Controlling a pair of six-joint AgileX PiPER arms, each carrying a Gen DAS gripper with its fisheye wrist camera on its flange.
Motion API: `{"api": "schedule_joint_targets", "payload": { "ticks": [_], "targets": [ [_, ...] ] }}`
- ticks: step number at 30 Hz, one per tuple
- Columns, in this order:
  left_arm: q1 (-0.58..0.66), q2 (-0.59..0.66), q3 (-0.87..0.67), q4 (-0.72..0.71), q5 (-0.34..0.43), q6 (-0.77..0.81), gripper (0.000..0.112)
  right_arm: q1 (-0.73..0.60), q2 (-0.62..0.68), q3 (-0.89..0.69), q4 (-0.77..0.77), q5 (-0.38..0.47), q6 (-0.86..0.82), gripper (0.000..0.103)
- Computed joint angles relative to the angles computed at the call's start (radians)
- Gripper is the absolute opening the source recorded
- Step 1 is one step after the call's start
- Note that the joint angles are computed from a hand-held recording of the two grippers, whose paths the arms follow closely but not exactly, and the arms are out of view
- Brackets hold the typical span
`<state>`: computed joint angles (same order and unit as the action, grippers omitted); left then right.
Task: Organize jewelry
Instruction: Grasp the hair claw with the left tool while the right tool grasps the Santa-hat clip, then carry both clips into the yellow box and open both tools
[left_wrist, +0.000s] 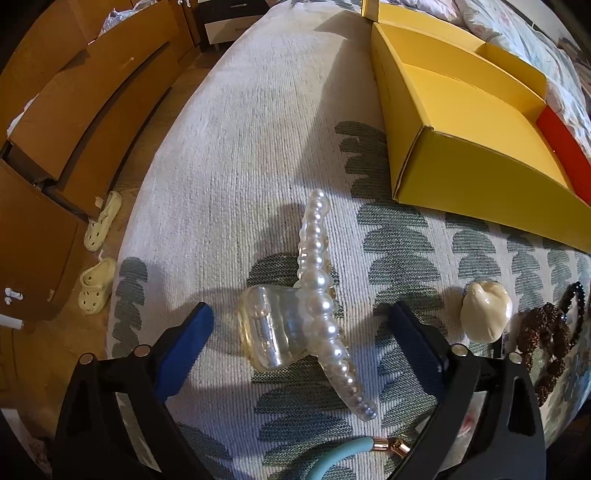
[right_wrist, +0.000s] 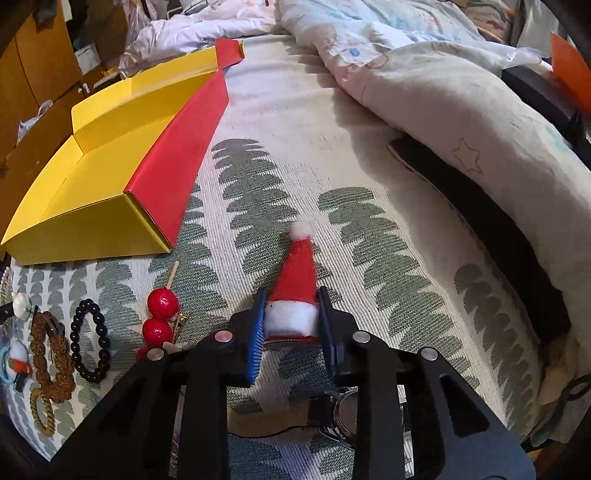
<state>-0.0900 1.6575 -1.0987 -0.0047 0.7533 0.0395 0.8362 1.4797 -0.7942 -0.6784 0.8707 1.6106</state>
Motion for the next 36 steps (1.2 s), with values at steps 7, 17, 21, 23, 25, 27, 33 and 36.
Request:
{"api": "schedule_joint_targets", "payload": {
  "ticks": [7,17,21,23,25,27,33,36],
  "targets": [
    [0.032,-0.008,-0.011,-0.063,0.015,0.069,0.065,0.002,-0.009,0.003,-0.005,-0.001,0.007,0.026],
    [0.059,-0.004,-0.033,-0.103,0.043,0.106,0.047,0.007,-0.018,0.01,-0.005,-0.002,0.017,0.025],
    [0.088,0.0,-0.051,-0.157,0.071,0.154,0.047,0.024,-0.038,0.019,-0.021,0.015,0.052,0.025],
    [0.104,-0.002,-0.06,-0.195,0.09,0.189,0.047,0.034,-0.044,0.019,-0.029,0.025,0.068,0.025],
    [0.115,-0.006,-0.064,-0.226,0.104,0.217,0.047,0.046,-0.058,0.023,-0.041,0.037,0.089,0.025],
    [0.119,-0.019,-0.062,-0.241,0.109,0.231,0.047,0.055,-0.071,0.026,-0.049,0.043,0.104,0.025],
    [0.117,-0.068,-0.046,-0.255,0.102,0.238,0.047,0.103,-0.1,0.022,-0.085,0.07,0.153,0.025],
    [0.116,-0.096,-0.043,-0.271,0.105,0.242,0.047,0.137,-0.109,0.01,-0.107,0.09,0.177,0.025]
  ]
}}
